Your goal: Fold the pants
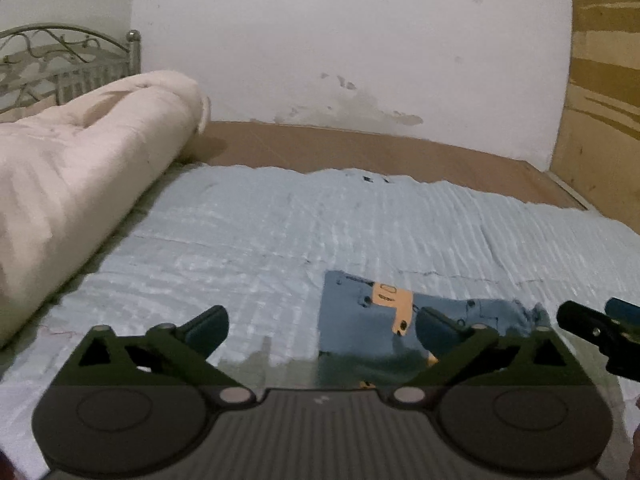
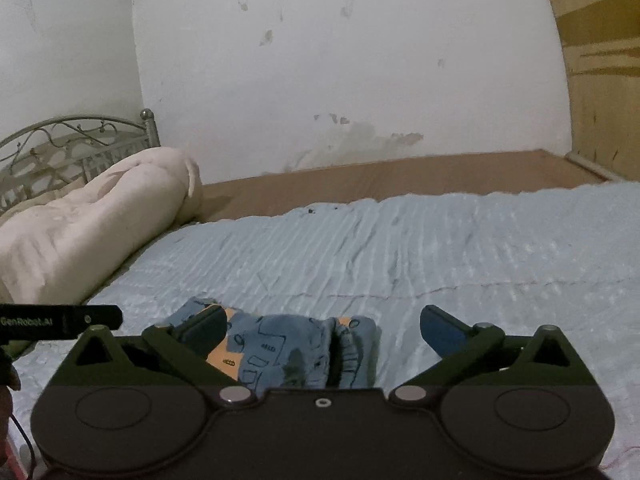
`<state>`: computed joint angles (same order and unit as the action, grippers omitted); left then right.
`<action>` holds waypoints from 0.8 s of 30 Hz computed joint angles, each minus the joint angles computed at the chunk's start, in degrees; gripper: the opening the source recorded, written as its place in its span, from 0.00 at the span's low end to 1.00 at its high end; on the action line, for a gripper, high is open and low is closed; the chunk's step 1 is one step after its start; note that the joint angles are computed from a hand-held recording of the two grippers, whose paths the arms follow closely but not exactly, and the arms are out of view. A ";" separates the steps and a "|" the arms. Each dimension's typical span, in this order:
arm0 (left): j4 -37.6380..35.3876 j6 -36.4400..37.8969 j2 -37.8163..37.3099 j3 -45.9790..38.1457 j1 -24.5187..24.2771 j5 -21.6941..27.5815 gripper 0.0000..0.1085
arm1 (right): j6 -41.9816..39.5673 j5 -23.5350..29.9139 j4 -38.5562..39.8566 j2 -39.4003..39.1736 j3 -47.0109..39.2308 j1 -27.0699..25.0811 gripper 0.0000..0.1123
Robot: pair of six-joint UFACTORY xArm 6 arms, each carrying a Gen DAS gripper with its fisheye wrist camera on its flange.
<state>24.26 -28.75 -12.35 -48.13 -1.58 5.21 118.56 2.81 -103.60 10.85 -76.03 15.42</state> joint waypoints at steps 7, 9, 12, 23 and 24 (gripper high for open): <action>8.84 -7.53 -7.68 4.48 1.43 -0.41 0.94 | -1.04 2.37 1.10 -6.20 5.17 2.00 0.91; 11.64 -9.66 -10.47 6.20 1.65 -0.17 0.94 | -0.83 2.55 1.08 -8.20 6.88 2.65 0.91; 9.06 -7.17 -14.36 9.03 1.28 0.45 0.94 | -0.55 3.51 1.15 -11.05 9.39 3.78 0.91; 11.16 -8.59 -26.99 19.49 0.51 2.86 0.94 | 9.07 14.09 -7.37 -23.10 21.43 10.91 0.91; 11.18 -8.61 -28.15 20.48 0.28 3.30 0.94 | 8.65 15.10 -6.87 -24.12 22.58 11.58 0.91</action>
